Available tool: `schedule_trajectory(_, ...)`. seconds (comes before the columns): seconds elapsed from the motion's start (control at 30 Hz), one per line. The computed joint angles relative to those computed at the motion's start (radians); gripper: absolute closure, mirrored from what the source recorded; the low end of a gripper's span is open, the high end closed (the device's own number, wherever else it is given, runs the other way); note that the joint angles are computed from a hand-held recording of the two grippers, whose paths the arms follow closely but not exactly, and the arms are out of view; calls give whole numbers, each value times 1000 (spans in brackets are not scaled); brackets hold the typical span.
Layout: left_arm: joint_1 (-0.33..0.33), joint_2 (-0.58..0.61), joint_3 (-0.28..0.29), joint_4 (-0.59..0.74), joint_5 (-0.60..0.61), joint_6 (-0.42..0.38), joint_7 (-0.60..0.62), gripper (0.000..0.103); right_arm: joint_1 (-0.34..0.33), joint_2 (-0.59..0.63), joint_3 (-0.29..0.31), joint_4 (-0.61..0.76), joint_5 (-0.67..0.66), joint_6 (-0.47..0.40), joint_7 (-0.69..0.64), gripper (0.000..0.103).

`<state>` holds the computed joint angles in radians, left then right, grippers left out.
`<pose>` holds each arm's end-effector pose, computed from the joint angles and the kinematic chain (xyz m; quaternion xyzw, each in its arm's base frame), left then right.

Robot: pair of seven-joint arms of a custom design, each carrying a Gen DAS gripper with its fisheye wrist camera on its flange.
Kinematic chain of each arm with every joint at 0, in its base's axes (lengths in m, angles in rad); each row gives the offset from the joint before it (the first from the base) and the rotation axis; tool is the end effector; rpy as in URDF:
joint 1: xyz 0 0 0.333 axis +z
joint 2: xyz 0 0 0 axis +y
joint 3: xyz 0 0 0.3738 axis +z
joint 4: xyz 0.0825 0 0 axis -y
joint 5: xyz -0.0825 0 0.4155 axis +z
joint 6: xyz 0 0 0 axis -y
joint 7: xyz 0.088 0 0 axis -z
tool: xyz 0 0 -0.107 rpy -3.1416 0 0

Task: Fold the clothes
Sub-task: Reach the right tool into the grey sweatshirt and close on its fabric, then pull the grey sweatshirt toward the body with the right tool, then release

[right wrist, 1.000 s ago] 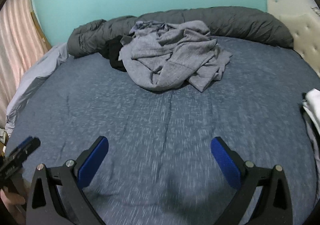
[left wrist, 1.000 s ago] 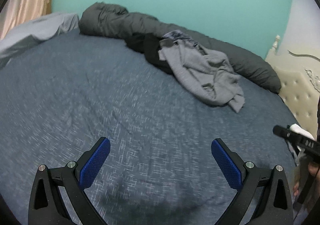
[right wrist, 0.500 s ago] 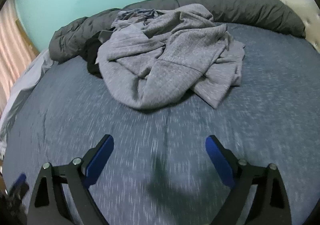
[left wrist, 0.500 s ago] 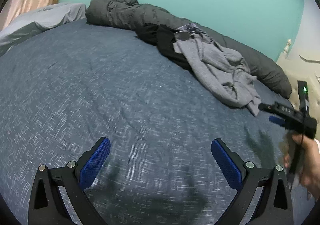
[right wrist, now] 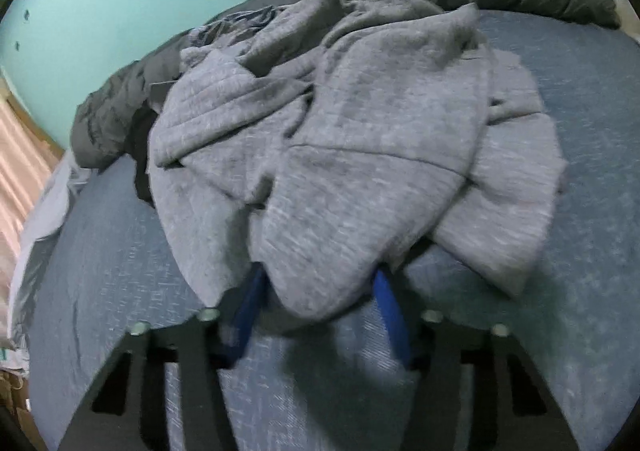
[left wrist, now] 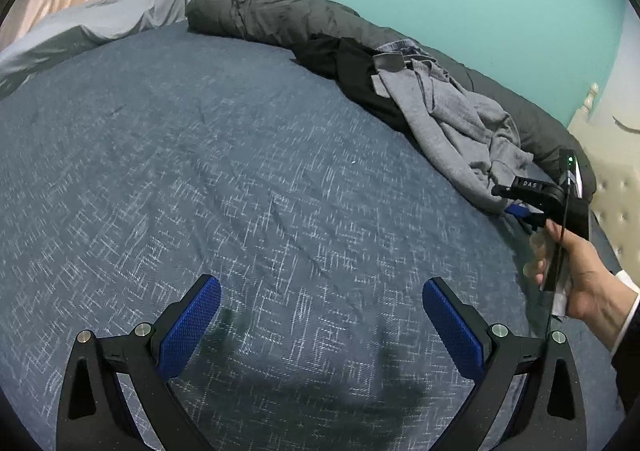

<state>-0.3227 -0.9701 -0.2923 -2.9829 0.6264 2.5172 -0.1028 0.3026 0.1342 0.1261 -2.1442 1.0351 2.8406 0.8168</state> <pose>0.2310 -0.1610 0.4462 -0.8287 0.3927 -0.2942 0.2694 0.5797 0.2131 0.4218 -0.7365 0.5683 -0.0307 0.3656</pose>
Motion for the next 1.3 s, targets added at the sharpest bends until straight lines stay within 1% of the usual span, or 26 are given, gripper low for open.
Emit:
schedule_trajectory(0.03, 1, 0, 3, -3, -2, 6, -3, 0, 1, 2, -2, 2, -14, -3, 8, 70)
schedule_trajectory(0.1, 7, 6, 4, -4, 0, 17, -6, 0, -8, -10, 4, -2, 27, -9, -40, 88)
schedule_trajectory(0.17, 4, -1, 4, -6, -4, 16, -5, 0, -15, -42, 5, -21, 76, -27, -110, 93)
schedule_trajectory(0.23, 0, -11, 5, -9, -10, 17, -6, 0, -17, -85, -3, -46, 114, -54, -178, 95)
schedule_trajectory(0.33, -1, -25, -6, -6, -7, 6, -7, 0, -9, -190, -23, -119, 156, -117, -261, 95)
schedule_trajectory(0.5, -35, -47, -18, -1, -10, -15, 9, 0, 23, -398, -66, -270, 134, -232, -313, 96)
schedule_trajectory(0.67, -90, -71, -42, -2, -28, -58, 10, 0, 43, -643, -94, -443, 70, -335, -275, 96)
schedule_trajectory(0.77, -126, -82, -54, -7, -35, -73, 4, 0, 29, -790, -113, -545, 6, -421, -221, 96)
schedule_trajectory(0.87, -145, -86, -49, -11, -31, -71, 12, 0, 9, -877, -98, -627, -57, -463, -164, 96)
schedule_trajectory(0.93, -149, -80, -45, -11, -24, -61, 22, 0, -9, -903, -69, -666, -104, -454, -119, 96)
schedule_trajectory(0.97, -152, -82, -41, -13, -20, -54, 27, 0, -16, -907, -52, -679, -126, -444, -92, 96)
schedule_trajectory(1.0, -154, -85, -38, -16, -18, -48, 33, 0, -21, -909, -37, -689, -146, -430, -63, 92)
schedule_trajectory(1.03, -156, -89, -35, -19, -17, -42, 37, 0, -25, -905, -29, -693, -155, -407, -37, 92)
schedule_trajectory(1.07, -156, -97, -21, -28, -15, -27, 46, 0, -23, -906, -35, -697, -149, -384, -16, 91)
schedule_trajectory(1.13, -152, -97, -4, -33, -18, 5, 60, 0, -15, -919, -64, -702, -112, -341, 17, 76)
schedule_trajectory(1.17, -149, -90, -8, -31, -22, 17, 59, 0, -8, -924, -80, -703, -88, -316, 20, 69)
schedule_trajectory(1.2, -144, -81, -14, -26, -23, 28, 58, 0, -1, -939, -99, -709, -68, -297, 14, 65)
schedule_trajectory(1.3, -131, -38, -21, -7, -23, 68, 65, 0, 5, -955, -123, -723, -45, -242, -15, 55)
